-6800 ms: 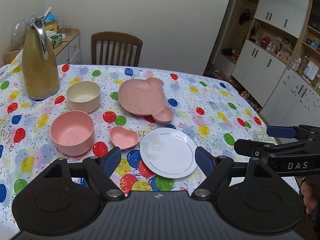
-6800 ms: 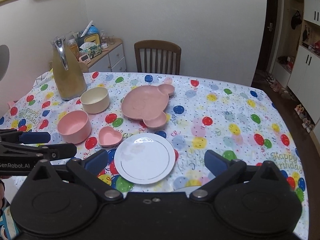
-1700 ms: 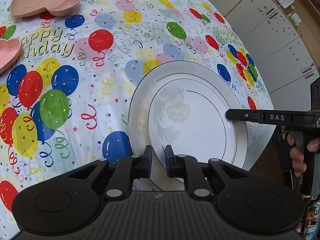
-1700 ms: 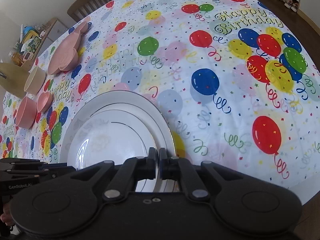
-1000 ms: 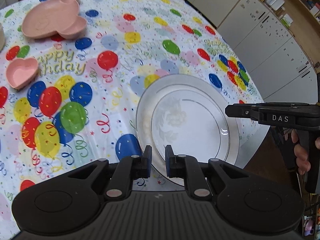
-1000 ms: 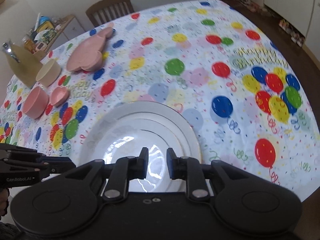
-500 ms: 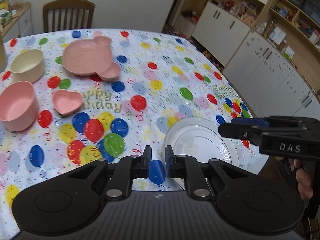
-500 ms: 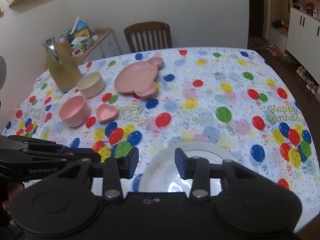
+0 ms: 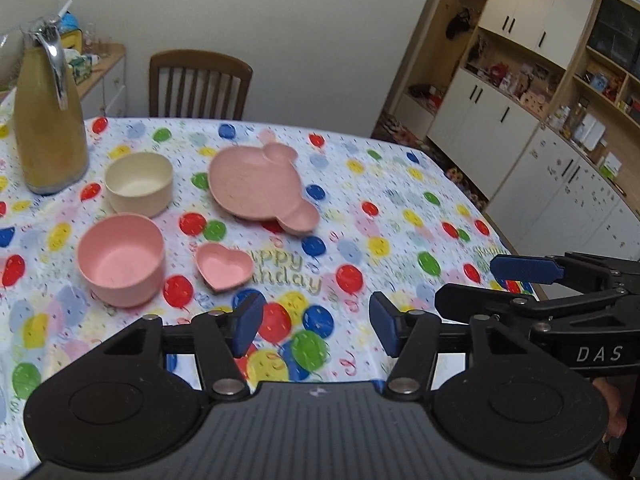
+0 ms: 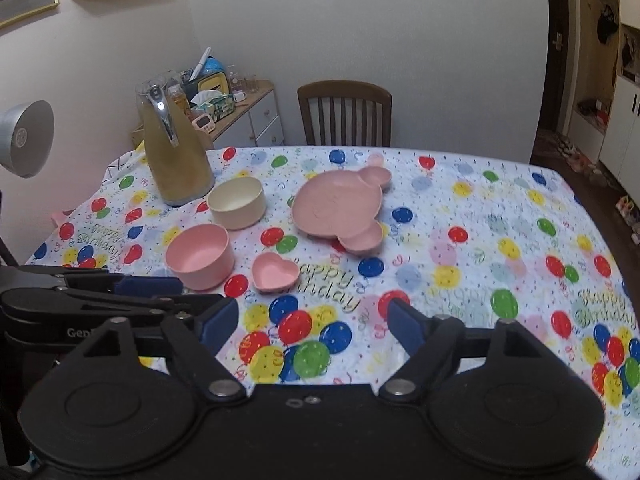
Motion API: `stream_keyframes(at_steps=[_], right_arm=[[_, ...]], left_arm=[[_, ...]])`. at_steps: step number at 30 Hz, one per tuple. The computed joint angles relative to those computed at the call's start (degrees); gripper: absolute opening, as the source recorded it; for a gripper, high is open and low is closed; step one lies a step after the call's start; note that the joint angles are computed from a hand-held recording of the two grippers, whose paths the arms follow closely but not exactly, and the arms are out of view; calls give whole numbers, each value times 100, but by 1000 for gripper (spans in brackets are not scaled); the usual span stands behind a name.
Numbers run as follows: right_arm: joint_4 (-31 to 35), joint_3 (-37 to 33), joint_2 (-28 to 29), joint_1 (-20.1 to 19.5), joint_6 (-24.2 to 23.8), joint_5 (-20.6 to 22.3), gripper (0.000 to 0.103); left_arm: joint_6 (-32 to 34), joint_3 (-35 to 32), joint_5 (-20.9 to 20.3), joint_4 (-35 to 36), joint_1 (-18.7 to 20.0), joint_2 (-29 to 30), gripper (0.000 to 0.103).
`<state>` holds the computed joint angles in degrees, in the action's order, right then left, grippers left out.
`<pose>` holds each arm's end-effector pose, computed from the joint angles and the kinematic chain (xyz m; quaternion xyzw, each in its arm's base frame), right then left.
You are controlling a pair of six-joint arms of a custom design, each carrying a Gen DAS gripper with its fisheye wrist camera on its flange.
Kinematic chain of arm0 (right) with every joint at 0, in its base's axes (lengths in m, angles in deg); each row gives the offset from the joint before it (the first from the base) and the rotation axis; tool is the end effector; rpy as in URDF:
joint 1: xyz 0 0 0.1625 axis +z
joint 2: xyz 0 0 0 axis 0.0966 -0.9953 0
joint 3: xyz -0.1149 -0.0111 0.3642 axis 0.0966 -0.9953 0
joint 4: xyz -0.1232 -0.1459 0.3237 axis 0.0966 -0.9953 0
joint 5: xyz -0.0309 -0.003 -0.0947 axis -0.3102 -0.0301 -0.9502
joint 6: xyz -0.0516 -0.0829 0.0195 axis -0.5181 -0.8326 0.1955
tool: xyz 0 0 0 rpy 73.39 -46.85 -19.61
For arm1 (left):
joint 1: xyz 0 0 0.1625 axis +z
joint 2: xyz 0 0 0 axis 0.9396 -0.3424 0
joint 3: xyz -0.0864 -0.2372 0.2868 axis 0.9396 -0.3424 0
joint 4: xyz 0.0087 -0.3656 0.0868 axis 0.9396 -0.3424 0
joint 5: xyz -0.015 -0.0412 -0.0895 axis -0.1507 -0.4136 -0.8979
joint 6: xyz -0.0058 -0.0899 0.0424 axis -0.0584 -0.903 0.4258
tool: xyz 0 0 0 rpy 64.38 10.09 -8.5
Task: Organize plates and bowls
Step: 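Withdraw both grippers from the stacked plates, then reach both grippers to the pink bear-shaped plate and close on its rim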
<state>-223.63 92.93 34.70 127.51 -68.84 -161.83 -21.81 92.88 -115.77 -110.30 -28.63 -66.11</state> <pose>0.4676 -0.3846 0.0548 0.3386 -0.8764 0.2777 0.2004 -0.0861 -0.3543 0.4062 0.1067 0.8913 -0.3731 0.2345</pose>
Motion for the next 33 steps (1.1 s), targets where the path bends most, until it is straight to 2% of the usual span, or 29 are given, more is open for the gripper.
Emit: stream_keyframes(at_steps=[3,5,8,13,16,25,28,33], right_arm=[[38,-295,186,-17,-102,-45,91],[18,-494,319,-52,-229,-60,96],[32,-833,531,-130,-377,-122,101],[123,-1481,892,-307,-566,-102,103],[172,-1900,1130,-430,-719,-70,103],[933,-3458,1923,-844,-857,-27,103],[1236,-3998,2216,-980,-898,-52,103],[1823,-4863,2698,-1202,-918,-70,102]], left_arm=[[244,-91,110,-351,170,222,63],[533,-137,183,-765,311,430,71],[919,-268,255,-1327,547,778,76],[1619,-573,358,-2160,927,1431,81],[1974,-823,380,-2678,1187,1887,81],[2776,-1748,276,-3697,1928,3184,81],[2972,-2053,241,-3929,2156,3573,81],[3030,-2609,86,-3890,2525,4114,81]])
